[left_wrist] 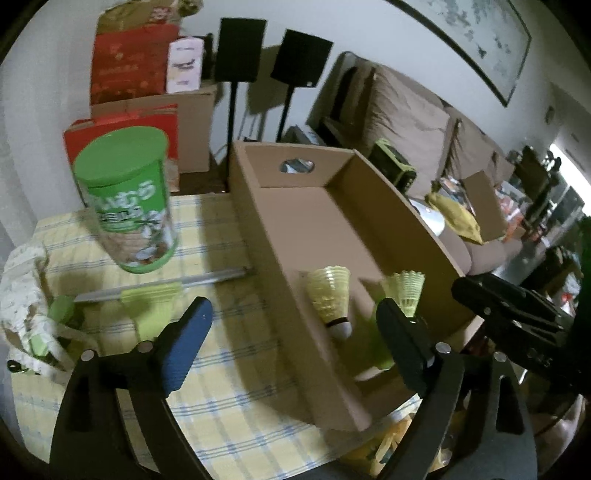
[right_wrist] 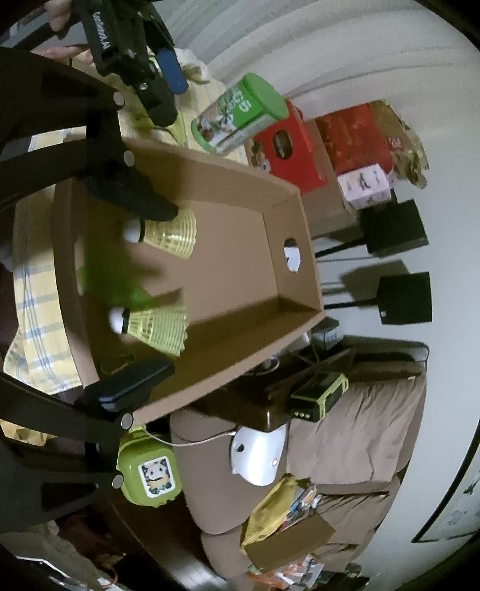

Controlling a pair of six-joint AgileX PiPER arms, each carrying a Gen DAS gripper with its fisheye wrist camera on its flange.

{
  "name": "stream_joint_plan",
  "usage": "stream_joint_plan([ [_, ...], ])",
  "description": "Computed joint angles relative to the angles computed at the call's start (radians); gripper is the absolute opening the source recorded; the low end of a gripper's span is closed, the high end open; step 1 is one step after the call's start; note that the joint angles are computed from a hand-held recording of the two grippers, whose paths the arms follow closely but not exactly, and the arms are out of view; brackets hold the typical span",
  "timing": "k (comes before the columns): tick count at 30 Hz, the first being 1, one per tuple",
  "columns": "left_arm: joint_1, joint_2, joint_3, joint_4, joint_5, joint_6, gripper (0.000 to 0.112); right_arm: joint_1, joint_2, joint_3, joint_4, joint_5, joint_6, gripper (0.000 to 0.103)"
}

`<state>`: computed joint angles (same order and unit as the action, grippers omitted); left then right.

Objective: Organize objects
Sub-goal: 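Withdraw both tools from the box back over the table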

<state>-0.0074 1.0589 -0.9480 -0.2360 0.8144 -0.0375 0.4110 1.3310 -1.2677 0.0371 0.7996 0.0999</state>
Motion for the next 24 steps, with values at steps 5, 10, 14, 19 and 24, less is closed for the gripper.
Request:
stream_joint_plan([
  [5,0.136,-0.039,0.016,-0.089,0.036,0.120,0.103,0.052,-0.002,-0.005,-0.011,-0.005,0.023,0.088],
  [10,0.266,-0.059,0.019,-0.158,0.082,0.238,0.103,0.124,-0.001,-0.023,-0.077,0.006,0.075,0.094],
  [14,0.403,-0.075,0.026,-0.240,0.141,0.358,0.103,0.198,0.002,-0.035,-0.138,0.014,0.119,0.100],
  [19,0.570,-0.094,0.035,-0.312,0.216,0.497,0.103,0.269,0.020,-0.060,-0.164,0.022,0.152,0.100],
  [24,0.762,-0.097,0.026,-0.378,0.288,0.659,0.103,0.334,0.053,-0.090,-0.178,0.027,0.171,0.100],
])
